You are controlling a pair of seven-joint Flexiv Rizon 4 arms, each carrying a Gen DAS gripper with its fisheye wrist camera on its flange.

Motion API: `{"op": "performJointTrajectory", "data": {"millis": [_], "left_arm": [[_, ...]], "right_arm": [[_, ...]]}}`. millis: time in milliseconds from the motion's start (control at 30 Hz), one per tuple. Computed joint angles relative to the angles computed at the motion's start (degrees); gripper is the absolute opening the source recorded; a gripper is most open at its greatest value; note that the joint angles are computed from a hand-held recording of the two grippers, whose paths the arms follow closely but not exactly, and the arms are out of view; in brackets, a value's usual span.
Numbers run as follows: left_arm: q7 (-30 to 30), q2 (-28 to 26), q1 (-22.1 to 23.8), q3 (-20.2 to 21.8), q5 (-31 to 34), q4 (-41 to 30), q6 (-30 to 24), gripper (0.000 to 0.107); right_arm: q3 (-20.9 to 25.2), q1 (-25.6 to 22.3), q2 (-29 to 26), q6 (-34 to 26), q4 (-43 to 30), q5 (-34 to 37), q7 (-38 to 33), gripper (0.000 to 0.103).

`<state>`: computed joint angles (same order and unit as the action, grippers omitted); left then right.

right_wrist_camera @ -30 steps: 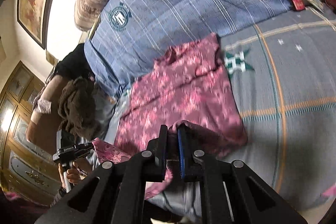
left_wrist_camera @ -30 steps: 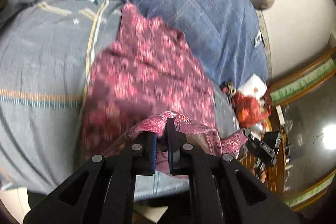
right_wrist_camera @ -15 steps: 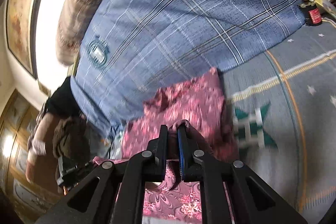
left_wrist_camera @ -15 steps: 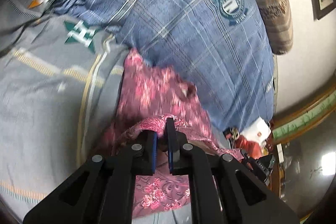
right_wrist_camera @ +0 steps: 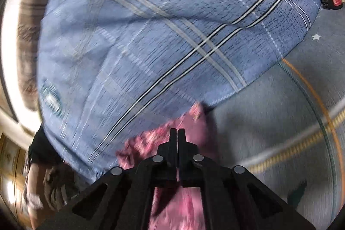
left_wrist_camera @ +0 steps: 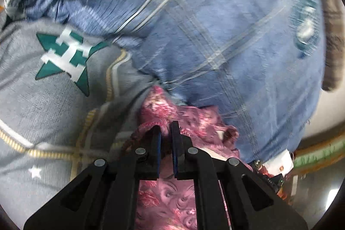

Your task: Fold small clothes

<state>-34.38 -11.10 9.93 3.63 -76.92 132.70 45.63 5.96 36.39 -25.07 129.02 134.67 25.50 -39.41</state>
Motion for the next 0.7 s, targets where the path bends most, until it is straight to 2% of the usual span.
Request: {"op": "performJointTrajectory", "data": {"millis": [33,67,133,167,233,267,300,333,367,400,467,500,567,633,700], "left_arm": [[-1.10,-0.46,0.35,0.23,1.31,-0.37,-0.80,0.006],[-1.77,-0.68,1.30,0.62,2.37,-0.80,-3.17,0.006],[-0.41,-0.11,3.05,1.18,1.85,-0.95,-7.48,0.007],[0.51,0.22,4.35,1.69,1.05,-1.05,-10.87,0.008],[0.42,0.21,6.23,2.49,0.94,-1.51,-16.11,0.009],[0.67,0.47,6.49,2.79,1.93,-1.49,-16.82,0.014],[1.09,1.13,6.07,3.00,4.09,-1.28,-15.47,0.017],[0.99,1.98,5.16,2.88,5.32,-0.99,-12.61,0.028],[1.53,2.99,4.12,2.85,6.54,-0.20,-8.74,0.037],[2.34,3.94,3.32,2.75,6.30,0.66,-5.38,0.037],[2.06,3.88,4.14,3.24,4.75,0.28,-6.43,0.037],[1.14,3.40,5.40,3.71,3.05,-0.29,-9.66,0.038],[0.62,2.92,6.53,4.08,2.56,-0.83,-12.00,0.052],[0.67,2.83,6.44,4.32,7.55,-1.36,-10.36,0.058],[1.13,2.61,6.52,4.40,11.86,-1.41,-10.01,0.059]], "right_arm": [[-0.44,-0.06,0.28,-1.78,-0.32,0.21,0.22,0.006],[-0.99,0.31,0.86,-2.96,-0.30,0.86,-0.04,0.006],[1.48,-2.85,0.80,0.68,1.67,-4.38,1.55,0.007],[2.13,-3.18,1.63,0.50,2.25,-4.46,0.41,0.007],[1.73,-2.50,3.50,-0.69,3.75,-4.97,-1.23,0.018],[1.09,-1.58,4.50,-2.06,4.21,-4.49,-2.21,0.023],[-0.78,0.94,6.06,-5.08,4.41,-2.26,-4.33,0.034],[-2.53,3.14,6.94,-7.31,4.25,-0.43,-5.93,0.039],[-3.17,4.07,7.34,-8.60,4.20,0.20,-6.67,0.040],[-3.02,3.93,7.41,-9.41,4.06,-0.08,-6.68,0.040],[-2.60,3.60,7.18,-11.11,3.60,-1.17,-6.15,0.041],[-4.24,5.35,7.38,-13.31,3.06,-0.68,-6.75,0.042],[-7.21,8.20,7.49,-15.67,2.63,-1.00,-7.27,0.043],[-12.08,12.71,7.21,-18.43,1.72,-1.45,-7.73,0.045],[-15.73,15.88,6.90,-20.41,1.41,-2.80,-7.00,0.048]]}}
